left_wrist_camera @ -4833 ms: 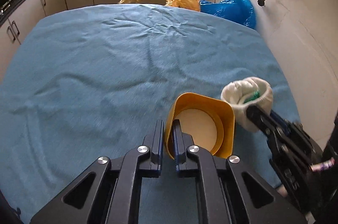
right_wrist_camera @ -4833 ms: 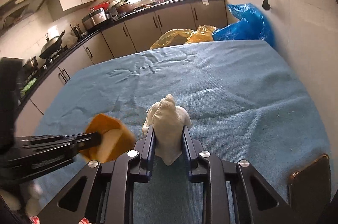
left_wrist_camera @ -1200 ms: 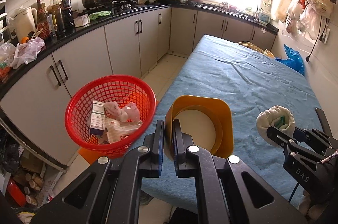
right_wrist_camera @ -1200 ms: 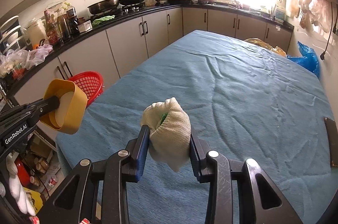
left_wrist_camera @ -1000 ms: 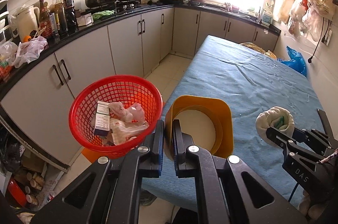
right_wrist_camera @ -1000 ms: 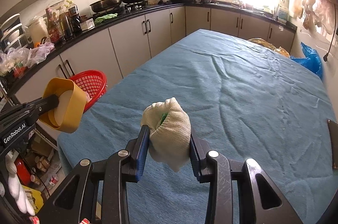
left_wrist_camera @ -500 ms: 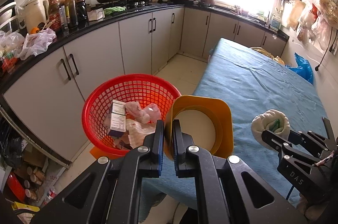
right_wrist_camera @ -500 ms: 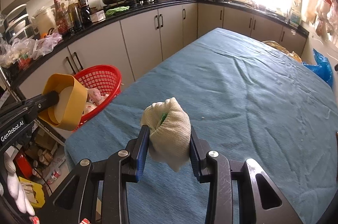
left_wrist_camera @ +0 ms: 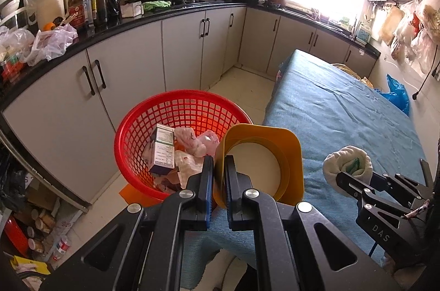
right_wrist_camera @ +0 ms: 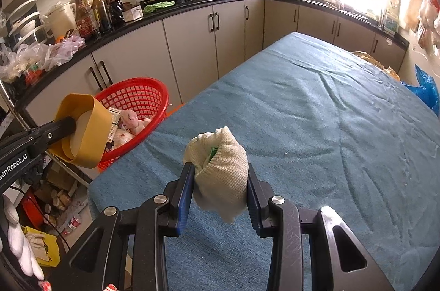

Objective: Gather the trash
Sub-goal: 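Carry the orange container and white pouch toward the red basket with both tools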

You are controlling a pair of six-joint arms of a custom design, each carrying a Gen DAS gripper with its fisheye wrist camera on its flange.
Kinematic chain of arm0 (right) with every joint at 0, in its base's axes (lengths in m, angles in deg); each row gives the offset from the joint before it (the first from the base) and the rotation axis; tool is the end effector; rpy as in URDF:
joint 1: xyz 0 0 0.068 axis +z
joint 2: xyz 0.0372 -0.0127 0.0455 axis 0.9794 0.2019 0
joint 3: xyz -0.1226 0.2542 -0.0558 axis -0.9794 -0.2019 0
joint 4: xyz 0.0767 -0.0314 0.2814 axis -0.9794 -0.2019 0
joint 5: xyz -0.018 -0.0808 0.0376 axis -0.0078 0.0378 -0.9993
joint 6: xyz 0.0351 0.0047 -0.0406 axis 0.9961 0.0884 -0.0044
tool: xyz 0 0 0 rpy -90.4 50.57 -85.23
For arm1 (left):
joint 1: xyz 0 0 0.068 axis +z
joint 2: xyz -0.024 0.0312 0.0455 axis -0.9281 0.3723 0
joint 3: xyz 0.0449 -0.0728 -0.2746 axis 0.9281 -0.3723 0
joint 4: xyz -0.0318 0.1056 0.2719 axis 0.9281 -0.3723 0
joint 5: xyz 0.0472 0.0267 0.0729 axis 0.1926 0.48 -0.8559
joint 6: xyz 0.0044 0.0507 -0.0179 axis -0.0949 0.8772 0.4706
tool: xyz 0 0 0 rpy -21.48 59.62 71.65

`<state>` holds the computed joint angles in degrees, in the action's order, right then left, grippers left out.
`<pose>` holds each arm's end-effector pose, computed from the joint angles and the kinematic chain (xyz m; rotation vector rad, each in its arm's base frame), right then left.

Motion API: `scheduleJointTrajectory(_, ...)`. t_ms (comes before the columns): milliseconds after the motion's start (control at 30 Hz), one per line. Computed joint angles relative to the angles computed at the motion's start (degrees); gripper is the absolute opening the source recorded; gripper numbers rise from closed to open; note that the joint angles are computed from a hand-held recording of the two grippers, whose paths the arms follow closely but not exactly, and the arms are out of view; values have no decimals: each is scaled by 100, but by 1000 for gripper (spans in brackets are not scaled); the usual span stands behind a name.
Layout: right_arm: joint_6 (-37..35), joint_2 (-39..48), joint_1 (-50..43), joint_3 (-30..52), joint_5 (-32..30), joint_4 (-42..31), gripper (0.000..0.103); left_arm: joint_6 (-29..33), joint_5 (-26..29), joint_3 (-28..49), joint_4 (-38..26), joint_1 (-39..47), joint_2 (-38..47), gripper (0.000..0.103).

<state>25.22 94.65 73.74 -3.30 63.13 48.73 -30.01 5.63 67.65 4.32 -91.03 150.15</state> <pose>0.3257 -0.0139 0.2222 -0.3972 2.3785 0.2700 0.2640 -0.0988 0.2482 -0.2574 2.3219 -0.0450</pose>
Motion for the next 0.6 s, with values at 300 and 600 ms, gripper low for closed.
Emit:
scheduleJointTrajectory(300,64,288,-751,1,-78,-173,41,127,1037,11,414,-183,659,7)
scheduleJointTrajectory(600,32,528,-1159,52,-561,-260,57,127,1209,266,529,-401,1393,12)
